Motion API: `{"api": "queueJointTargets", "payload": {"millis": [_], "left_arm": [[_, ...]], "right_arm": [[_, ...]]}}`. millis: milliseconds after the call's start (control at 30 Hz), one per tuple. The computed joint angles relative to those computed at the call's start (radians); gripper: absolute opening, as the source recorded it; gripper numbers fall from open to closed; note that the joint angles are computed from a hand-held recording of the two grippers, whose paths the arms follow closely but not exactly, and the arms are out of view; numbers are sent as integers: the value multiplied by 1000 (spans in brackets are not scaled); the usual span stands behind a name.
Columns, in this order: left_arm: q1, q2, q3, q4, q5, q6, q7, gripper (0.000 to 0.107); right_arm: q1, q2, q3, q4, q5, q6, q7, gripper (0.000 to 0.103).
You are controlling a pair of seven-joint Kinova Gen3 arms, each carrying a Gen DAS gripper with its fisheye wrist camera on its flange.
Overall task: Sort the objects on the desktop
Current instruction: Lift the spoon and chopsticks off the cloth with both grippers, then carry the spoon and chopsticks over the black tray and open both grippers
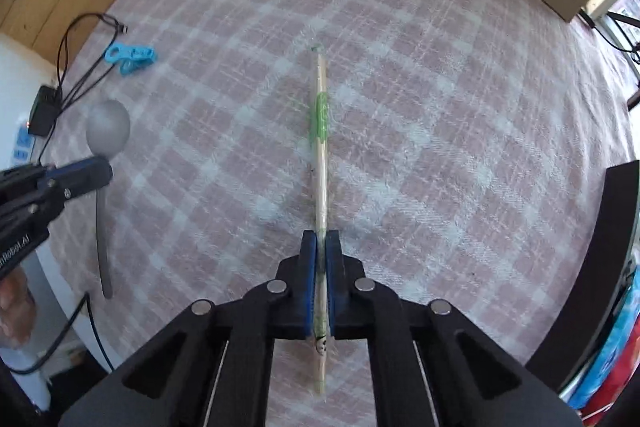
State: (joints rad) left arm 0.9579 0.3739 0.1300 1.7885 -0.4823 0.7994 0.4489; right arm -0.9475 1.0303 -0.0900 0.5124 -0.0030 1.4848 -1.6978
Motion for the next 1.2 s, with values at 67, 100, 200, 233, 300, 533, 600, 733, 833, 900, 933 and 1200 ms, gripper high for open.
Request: {"api": "queueJointTargets", "payload": {"millis": [67, 100, 200, 233, 300, 533, 600, 733, 833, 900, 933, 1200], "left_arm": [[-23, -27, -5, 40, -3, -27, -10, 3], [-26, -34, -6, 47, -7, -31, -11, 3], [-13, -58, 2, 65, -26, -16, 23, 3], [-17, -66, 6, 70, -31, -18, 26, 3], [-34, -72, 14, 65, -36, -17, 14, 3], [-103, -48, 25, -54, -41, -23, -152, 3], [-95, -29, -4, -107, -22, -39, -231, 3], [-141, 35, 20, -246, 18, -55, -394, 3], [-164, 86, 49, -363, 62, -48, -516, 3], [-166, 125, 58, -455, 97, -18, -597, 3], [-173, 152, 69, -502, 108, -22, -638, 3], [-176, 350, 95, -872, 242, 42, -936, 3]], "right_arm": [[0, 31, 22, -67, -24, 64, 7, 5], [0, 34, 46, -73, -54, 74, 20, 5], [29, -12, 40, 17, -98, 15, 10, 5], [53, -38, 10, 63, -97, -20, -4, 5], [105, -98, -45, 156, -86, -80, -26, 5], [274, -324, -196, 472, -16, -322, -118, 5], [293, -363, -180, 509, -18, -346, -144, 5], [296, -434, -83, 582, -61, -395, -155, 5], [341, -517, -41, 665, -85, -422, -131, 5], [359, -555, -32, 700, -77, -436, -146, 5], [376, -576, -30, 714, -68, -434, -149, 5], [477, -687, -15, 783, 15, -390, -172, 5]]}}
